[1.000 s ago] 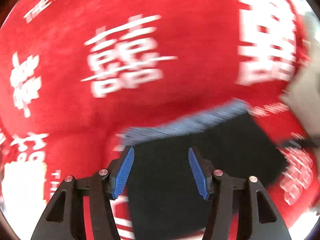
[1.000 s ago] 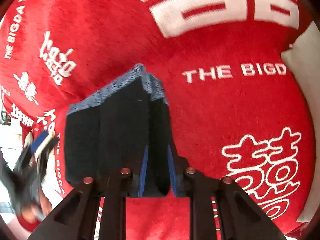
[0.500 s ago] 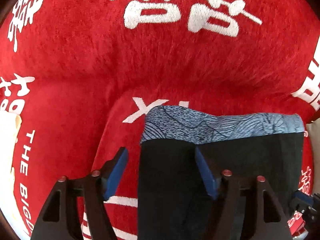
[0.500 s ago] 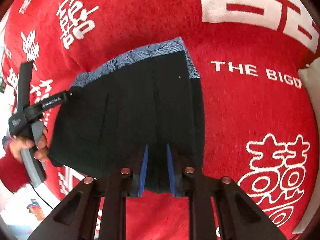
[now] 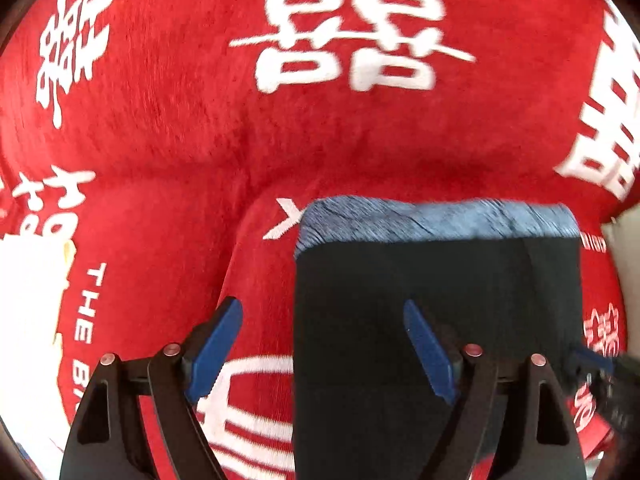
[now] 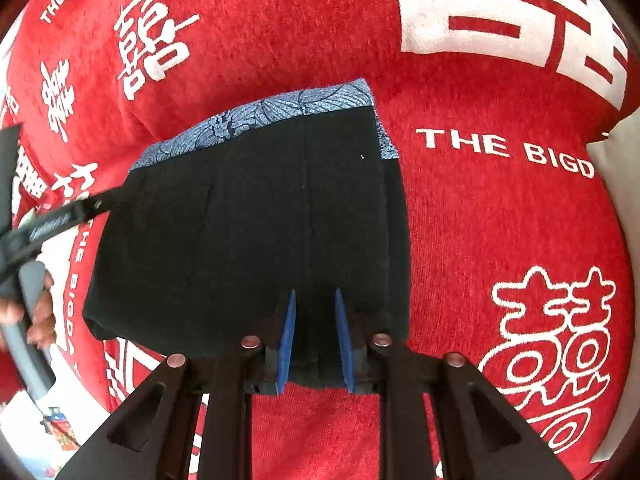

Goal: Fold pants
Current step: 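Press the folded trouser stack flat with both tools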

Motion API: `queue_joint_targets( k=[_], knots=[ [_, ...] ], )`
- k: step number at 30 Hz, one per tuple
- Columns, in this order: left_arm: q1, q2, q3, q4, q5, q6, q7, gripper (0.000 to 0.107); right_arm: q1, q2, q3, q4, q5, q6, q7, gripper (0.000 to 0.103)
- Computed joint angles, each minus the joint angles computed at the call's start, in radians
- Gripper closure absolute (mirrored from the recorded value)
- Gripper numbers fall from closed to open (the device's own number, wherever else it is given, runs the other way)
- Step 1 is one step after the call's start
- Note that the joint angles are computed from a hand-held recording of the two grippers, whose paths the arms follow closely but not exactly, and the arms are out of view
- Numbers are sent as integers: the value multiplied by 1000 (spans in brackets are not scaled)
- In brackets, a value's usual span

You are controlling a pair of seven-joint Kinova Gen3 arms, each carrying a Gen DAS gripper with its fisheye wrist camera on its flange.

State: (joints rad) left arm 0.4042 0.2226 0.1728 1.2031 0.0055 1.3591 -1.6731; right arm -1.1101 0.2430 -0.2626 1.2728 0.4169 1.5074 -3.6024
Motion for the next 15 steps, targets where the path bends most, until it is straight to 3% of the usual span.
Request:
queue_joint_targets(
  k=[5, 9, 11, 15],
  knots=[
    [1, -44, 9, 52, 1, 40, -30, 24, -12, 0, 1, -23, 1, 26, -41, 77],
    [-1, -57, 7, 101, 7, 49, -11, 24, -23, 14, -2, -61, -6, 49, -37, 60],
    [-3, -56, 8, 106, 8, 43, -1, 23, -38, 37, 0, -100, -12, 83, -25, 59],
    [2, -32, 10, 88, -5, 60, 9, 15, -55, 55, 14, -127, -38, 109, -22, 56]
  ],
)
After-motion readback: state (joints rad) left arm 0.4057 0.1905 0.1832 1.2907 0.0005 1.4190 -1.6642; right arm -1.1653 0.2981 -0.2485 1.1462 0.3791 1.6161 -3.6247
